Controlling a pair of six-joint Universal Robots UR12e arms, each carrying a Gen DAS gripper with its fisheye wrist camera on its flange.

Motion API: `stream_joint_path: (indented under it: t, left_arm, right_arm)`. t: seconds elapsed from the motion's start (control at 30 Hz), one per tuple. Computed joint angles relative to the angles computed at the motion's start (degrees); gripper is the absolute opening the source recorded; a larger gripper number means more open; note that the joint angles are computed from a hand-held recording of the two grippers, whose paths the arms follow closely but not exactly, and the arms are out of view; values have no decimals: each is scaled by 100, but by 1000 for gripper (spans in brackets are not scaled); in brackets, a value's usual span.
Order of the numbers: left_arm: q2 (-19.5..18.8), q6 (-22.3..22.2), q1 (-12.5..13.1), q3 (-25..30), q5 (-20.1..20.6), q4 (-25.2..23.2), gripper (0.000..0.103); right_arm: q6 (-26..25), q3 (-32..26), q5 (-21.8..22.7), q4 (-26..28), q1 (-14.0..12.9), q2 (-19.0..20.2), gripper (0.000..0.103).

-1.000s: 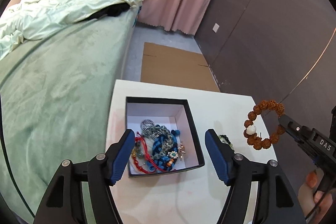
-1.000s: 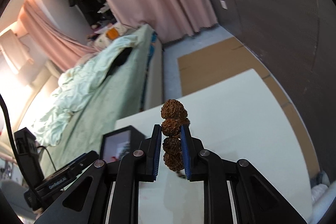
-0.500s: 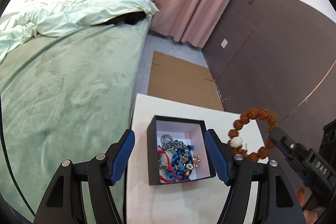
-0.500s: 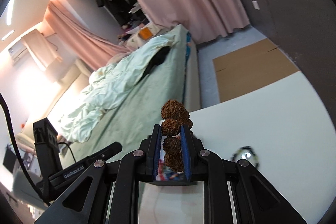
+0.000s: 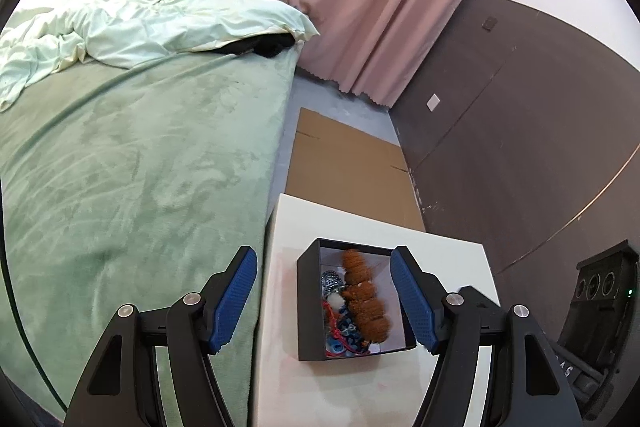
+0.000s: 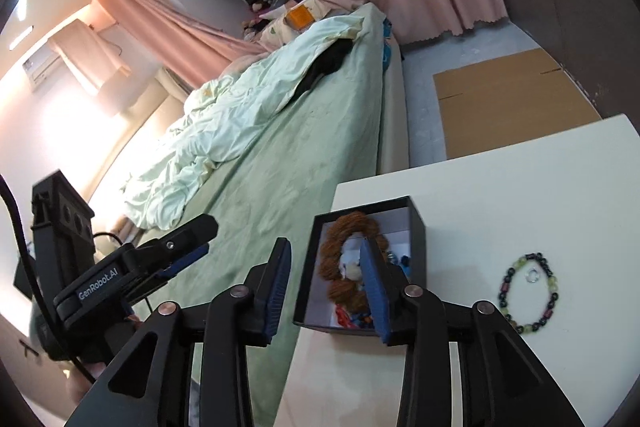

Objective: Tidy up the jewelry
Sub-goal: 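Lower the wooden bead bracelet into the box and open the right tool, then move the left tool over the black-green bead bracelet with silver ring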

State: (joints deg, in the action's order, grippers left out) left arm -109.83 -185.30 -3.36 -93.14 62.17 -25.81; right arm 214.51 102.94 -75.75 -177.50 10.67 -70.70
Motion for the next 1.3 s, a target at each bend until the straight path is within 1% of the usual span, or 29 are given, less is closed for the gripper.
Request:
stream_joint_path:
  t: [0.2, 0.33, 0.43, 0.57, 0.9, 0.93, 0.97, 1.0, 1.07, 1.23, 1.3]
  left_arm:
    - [26, 163, -75, -26, -24, -73, 70]
    - [48, 351, -164, -52, -56, -125, 70]
    - [57, 522, -248, -63, -67, -189, 70]
    - [61, 685, -353, -76, -98, -232, 70]
    - [96, 1284, -638, -139, -97, -403, 70]
    - [99, 1338, -665, -147, -85, -407, 70]
    - [102, 1412, -705, -158, -63, -406, 70]
    - [98, 1465, -736, -158, -49, -412, 70]
    - [99, 1578, -786, -163, -53, -462, 70]
    - [95, 1853, -946, -179, 35, -632, 70]
    - [73, 1896, -1015, -166, 90, -721, 65]
  right_arm:
    - [222, 406, -235, -92, -160, -326, 38]
    - [430, 609, -424, -14, -251, -515, 38]
    - [584, 746, -441, -18, -329, -620, 38]
    - [621, 873, -529, 124, -398, -766, 38]
    - [812, 1113, -642, 658, -577, -1065, 38]
    - [822, 1126, -638, 712, -586, -1083, 40]
    - [820, 1137, -615, 790, -608, -1104, 49]
    - [808, 1139, -604, 861, -622, -1120, 62]
    - [780, 1148, -637, 1029, -635, -1162, 70]
    - [688, 1204, -477, 1414, -742, -1236, 70]
    - [733, 1240, -450, 1497, -787, -1262, 70]
